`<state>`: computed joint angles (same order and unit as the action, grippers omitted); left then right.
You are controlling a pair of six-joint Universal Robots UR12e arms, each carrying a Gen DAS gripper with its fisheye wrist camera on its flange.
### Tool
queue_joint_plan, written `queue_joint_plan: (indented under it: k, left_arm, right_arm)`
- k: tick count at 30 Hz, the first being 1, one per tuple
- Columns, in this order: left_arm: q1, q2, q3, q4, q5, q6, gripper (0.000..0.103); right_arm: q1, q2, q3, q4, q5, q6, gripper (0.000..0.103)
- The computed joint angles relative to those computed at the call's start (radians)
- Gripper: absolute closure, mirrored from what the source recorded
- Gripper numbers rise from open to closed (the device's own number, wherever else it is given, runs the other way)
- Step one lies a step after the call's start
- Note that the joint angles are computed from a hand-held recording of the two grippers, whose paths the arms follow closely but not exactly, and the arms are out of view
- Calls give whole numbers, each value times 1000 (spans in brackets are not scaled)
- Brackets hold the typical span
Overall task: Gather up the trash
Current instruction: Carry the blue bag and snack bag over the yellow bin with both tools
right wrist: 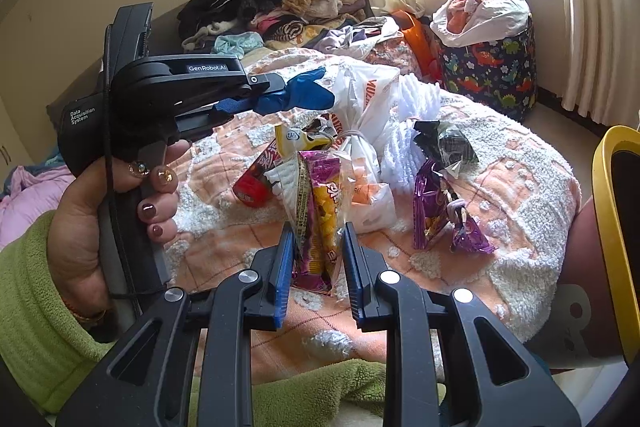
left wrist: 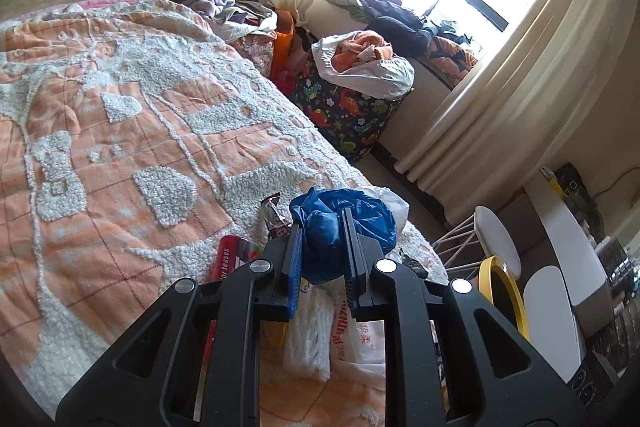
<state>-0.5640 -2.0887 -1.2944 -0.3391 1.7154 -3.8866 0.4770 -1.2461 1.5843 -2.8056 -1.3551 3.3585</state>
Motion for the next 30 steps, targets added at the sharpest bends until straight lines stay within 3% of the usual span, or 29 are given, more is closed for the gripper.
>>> queue_joint_plan:
  k: [30]
  left_arm:
    - [-62,-42,110,-39,-13,136,91]
  right_arm:
    - [-50,-58,64,-133,-21,88,80]
